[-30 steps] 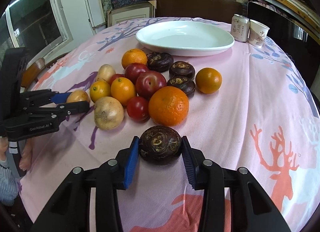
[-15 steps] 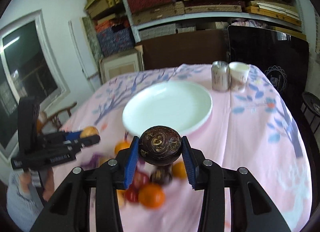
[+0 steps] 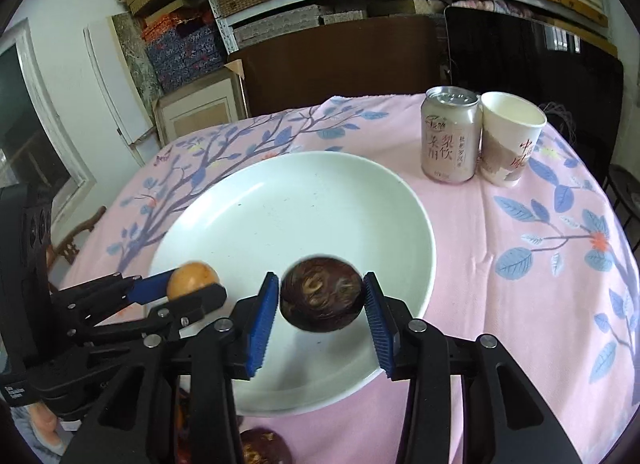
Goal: Organize fruits
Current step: 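Carry both fruits over the white plate and open both tools to release, then move both open tools back toward the fruit pile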
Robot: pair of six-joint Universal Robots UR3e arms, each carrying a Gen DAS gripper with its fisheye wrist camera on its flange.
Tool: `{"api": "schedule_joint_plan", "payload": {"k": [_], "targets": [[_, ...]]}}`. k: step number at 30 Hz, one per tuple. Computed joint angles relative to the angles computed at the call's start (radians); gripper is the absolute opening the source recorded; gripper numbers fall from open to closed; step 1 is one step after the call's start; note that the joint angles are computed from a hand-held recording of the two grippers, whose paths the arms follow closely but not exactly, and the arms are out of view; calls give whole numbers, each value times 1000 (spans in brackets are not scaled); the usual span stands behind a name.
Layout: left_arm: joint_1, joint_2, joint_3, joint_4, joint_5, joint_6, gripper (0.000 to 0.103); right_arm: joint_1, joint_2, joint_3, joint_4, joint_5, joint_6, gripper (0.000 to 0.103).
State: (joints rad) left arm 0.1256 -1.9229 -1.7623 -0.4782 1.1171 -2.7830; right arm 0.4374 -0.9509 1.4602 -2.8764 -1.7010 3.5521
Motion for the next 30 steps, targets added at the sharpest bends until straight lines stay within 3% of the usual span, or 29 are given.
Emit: {"api": "schedule_joint_plan", "payload": {"k": [2,6,14,19,22,26,30], "targets": [[11,8,-19,37,-18,-5,58,3,4,3,-25,-9,0,61],[55,20,-24,19,-64,-10,77,-5,-12,26,-48,-6,3,65],[117,89,-63,-3,-151,-26,78,34,-27,31,-49,-45,-4,66],[171,224,-155,-23,-170,-14,78,86,-117,150,-127,-89,22,73],[251,364,-274,-83,-231,53,82,129,-179,271,-206,-127,55,74],[396,607,-527,-129,-240,196,85,210,-225,424,-300,-216,106,78],[601,874,-687,-377,-286,404,86,283,-257,551,-375,-297,173,81]]}}
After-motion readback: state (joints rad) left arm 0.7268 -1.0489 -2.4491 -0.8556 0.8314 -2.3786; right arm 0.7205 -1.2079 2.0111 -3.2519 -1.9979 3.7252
